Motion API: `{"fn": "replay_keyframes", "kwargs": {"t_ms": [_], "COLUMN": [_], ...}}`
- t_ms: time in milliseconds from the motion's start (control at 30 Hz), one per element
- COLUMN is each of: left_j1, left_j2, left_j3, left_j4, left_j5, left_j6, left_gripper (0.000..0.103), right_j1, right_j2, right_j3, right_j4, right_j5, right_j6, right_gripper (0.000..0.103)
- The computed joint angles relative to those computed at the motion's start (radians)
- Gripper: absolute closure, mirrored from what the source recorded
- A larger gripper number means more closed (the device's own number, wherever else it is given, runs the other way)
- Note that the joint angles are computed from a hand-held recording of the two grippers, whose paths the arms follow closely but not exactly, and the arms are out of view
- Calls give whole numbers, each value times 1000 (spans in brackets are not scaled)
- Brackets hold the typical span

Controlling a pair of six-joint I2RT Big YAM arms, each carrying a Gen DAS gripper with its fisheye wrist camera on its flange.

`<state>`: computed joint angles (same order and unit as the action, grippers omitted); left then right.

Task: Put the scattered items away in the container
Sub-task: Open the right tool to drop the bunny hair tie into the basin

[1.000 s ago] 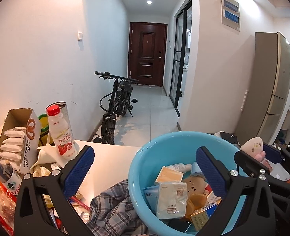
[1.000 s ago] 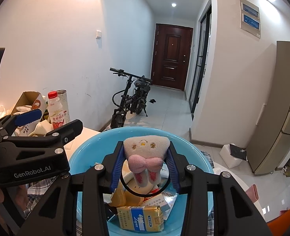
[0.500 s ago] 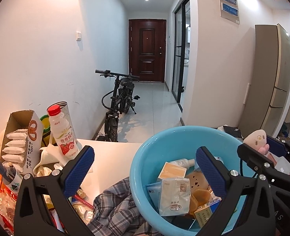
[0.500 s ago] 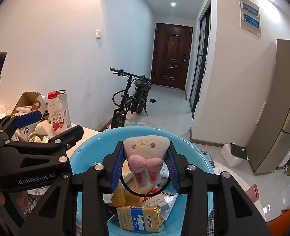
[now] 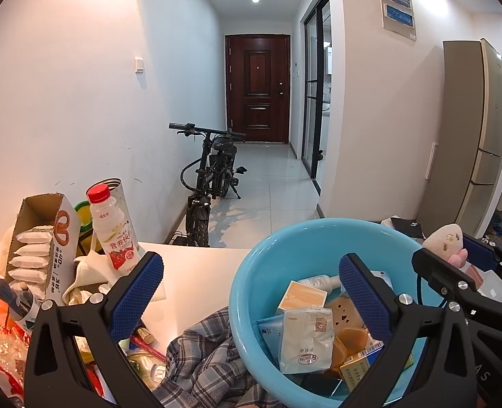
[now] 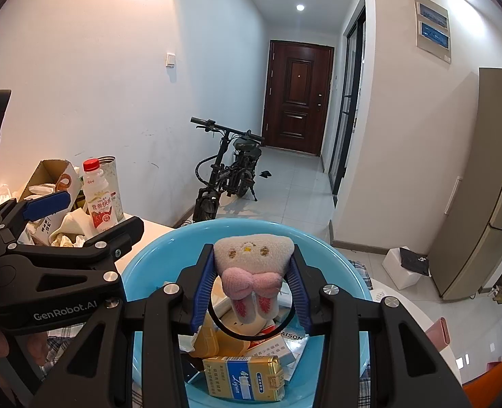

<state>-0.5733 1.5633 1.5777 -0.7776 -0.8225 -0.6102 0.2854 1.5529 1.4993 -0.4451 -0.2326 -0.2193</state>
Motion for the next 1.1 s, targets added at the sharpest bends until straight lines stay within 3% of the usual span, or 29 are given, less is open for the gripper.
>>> {"fn": "replay_keyframes", "kwargs": {"t_ms": [1100], "left_j1": [-4], "left_j2": [5], "left_j3": [6], "left_j4": [-17], "left_j5": [-7], "left_j6": [-14], "left_gripper": [1], "right_j1": [7], "right_j2": [6], "right_j3": [8], "right_j4": [3], "right_j5": [12], "right_j6": [-3], "right_gripper": [59]}}
